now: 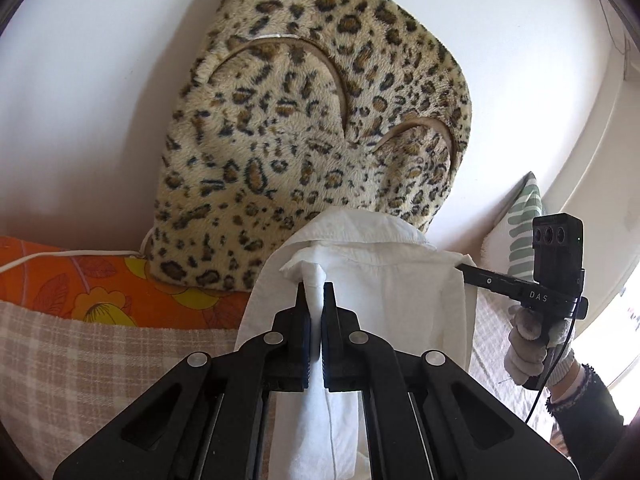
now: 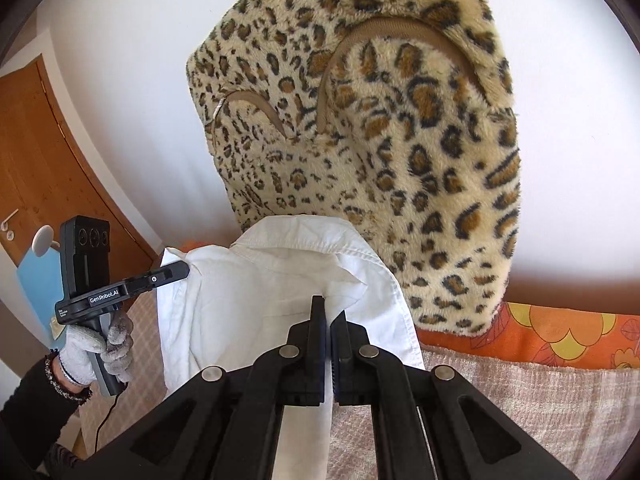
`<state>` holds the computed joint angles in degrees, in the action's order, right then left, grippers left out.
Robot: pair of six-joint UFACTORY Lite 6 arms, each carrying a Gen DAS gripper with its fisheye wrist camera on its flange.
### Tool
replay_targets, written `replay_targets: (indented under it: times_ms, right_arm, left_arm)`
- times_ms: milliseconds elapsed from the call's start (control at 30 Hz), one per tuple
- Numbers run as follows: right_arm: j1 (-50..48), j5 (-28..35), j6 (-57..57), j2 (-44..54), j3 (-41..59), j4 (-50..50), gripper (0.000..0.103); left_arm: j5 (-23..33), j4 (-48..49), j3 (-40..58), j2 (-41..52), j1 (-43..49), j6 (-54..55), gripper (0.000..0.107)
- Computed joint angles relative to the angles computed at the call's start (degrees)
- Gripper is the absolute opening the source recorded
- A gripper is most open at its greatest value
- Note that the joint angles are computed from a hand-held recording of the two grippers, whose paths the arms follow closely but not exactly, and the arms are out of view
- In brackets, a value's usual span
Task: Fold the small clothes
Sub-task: 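Lift the collar with the left gripper and fold it over toward the hem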
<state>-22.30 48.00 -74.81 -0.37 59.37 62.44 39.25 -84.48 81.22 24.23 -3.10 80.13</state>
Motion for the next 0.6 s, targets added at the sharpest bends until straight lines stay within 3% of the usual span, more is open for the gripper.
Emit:
replay_targets:
  times_ms: [333, 467, 600]
  right_arm:
    - [-3.05, 8.43, 7.91, -25.51, -7.96, -11.75, 0.000]
    - [-11.17, 16.96, 5.70, -38.08, -14.78, -12.89, 0.000]
    - [-28.26, 32.23, -1.17, -48.26, -19.77, -11.81, 0.000]
  left_arm:
    - [2.25, 1.37, -20.07, -22.55, 1.89, 2.86, 0.002]
    - [3.28, 3.86, -29.36, -32.71, 2.51, 2.82, 0.002]
    - [5.19, 6.30, -37.83, -43.18, 3.95, 2.14, 0.002]
